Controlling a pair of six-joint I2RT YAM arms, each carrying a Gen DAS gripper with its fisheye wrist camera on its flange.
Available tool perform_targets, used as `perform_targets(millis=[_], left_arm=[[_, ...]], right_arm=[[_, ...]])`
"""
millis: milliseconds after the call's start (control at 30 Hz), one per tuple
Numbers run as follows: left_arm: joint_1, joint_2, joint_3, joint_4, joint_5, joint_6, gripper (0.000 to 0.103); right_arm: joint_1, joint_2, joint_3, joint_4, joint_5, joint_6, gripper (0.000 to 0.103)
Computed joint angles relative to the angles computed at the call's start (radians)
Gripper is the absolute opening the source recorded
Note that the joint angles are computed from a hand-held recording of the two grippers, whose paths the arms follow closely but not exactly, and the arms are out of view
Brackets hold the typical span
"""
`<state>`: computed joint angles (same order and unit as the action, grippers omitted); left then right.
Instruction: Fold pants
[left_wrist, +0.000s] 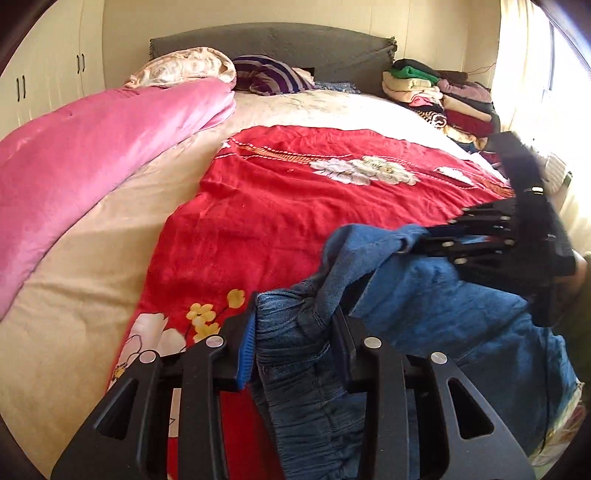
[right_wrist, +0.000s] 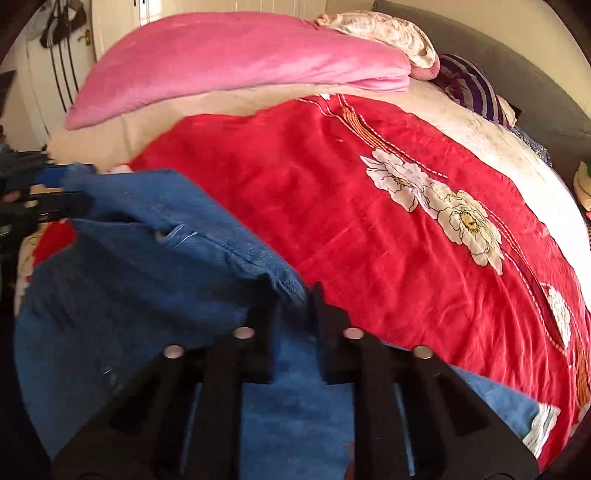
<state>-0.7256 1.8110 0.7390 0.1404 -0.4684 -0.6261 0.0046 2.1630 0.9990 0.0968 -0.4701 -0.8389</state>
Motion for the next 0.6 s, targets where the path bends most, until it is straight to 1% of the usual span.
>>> perform_targets(millis=[133, 233, 400, 600], left_arm=[[0.01, -0.024, -0.031, 0.022, 0.015, -0.005, 0.033], [-0.009, -0.044, -0.048, 0.023, 0.003, -0.016, 0.033], [-0.078, -0.087, -0.083, 0.002, -0.055, -0.06, 0.034], [-0.202, -0.161, -0.132, -0.049, -0.14, -0.13, 0.035]], right_arm=[[-0.07, -0.094, -0.107, 0.022, -0.095, 0.004, 0.003], [-0.119, -0.163, -0.182, 0.034, -0.162, -0.009, 0.003], [-0.218, -0.284, -0.328, 0.022, -0.286, -0.068, 0.003], [-0.334, -0.376, -0.469, -0.037, -0.367, -0.194, 0.003]])
